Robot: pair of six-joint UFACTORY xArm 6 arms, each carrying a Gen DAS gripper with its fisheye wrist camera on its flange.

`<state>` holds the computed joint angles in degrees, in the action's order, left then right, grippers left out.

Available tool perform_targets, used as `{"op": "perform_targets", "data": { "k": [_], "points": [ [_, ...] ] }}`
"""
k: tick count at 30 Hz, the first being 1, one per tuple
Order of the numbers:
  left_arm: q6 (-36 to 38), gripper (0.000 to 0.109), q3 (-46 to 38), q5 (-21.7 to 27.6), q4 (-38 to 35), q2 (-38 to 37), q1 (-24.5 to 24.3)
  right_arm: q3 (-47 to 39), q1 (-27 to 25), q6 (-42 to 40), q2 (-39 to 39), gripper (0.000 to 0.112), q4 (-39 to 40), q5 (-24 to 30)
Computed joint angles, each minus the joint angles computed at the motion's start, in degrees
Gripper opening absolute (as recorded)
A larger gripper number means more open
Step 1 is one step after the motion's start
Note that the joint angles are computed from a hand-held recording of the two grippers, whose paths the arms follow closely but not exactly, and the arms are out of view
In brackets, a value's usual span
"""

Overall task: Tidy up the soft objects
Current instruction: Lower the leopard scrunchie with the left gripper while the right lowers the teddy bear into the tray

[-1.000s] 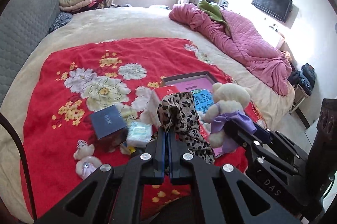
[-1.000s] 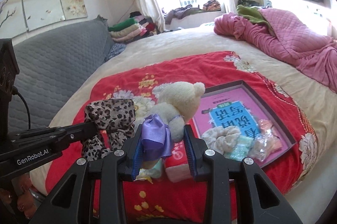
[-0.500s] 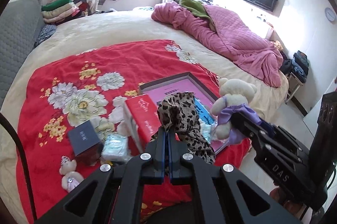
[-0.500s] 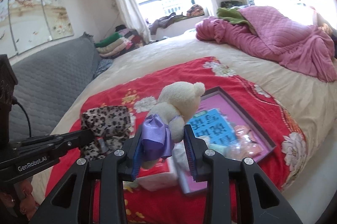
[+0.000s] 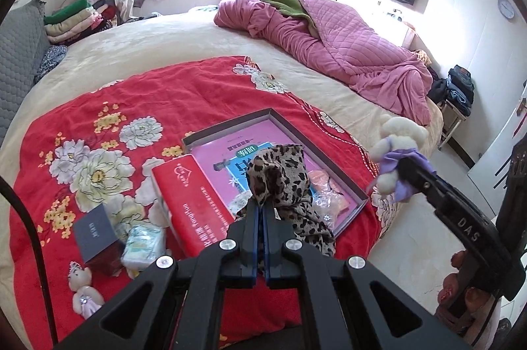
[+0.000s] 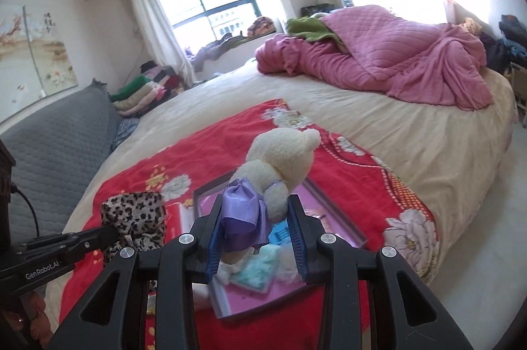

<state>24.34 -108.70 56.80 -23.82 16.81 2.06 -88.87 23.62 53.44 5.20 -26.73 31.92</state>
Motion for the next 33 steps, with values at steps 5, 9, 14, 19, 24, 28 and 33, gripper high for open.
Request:
{"op": "perform_targets", "data": {
  "k": [5, 9, 14, 19, 24, 28, 33],
  "points": [
    [-1.63, 0.002, -2.64, 0.29, 1.32, 2.90, -1.18, 1.11, -1.04, 0.46, -0.76, 0.036, -1.00, 0.64],
    [-3.40, 0.002, -6.28, 1.61, 2.43, 6.15, -1.78, 1.74, -1.31, 0.28, -0.88, 0.036, -1.14, 0.67],
    [-4.73, 0.002, -9.71, 2.56, 3.53, 9.55, -2.23, 0.88, -0.93, -3.08, 0.65, 0.036, 0.68, 0.23],
    [-6.66, 0.002, -16.06, 4.92, 5.64, 14.66, -2.50, -0.83, 0.15, -8.51, 3.56, 0.036, 4.30, 0.02],
    [-8.35, 0.002, -23.01, 8.10, 6.95, 20.15, -2.73, -2.87, 1.30, -13.11, 6.57, 0.036, 7.49, 1.47],
    [-9.50, 0.002, -28.37, 10.45, 7.65, 24.09, -2.89, -3.29, 1.74, -15.66, 7.82, 0.036, 8.69, 2.29],
    [-11.31, 0.002, -36.27, 14.06, 8.77, 29.53, -3.08, -3.46, 1.93, -17.79, 8.98, 0.036, 11.14, 2.13]
  ]
}}
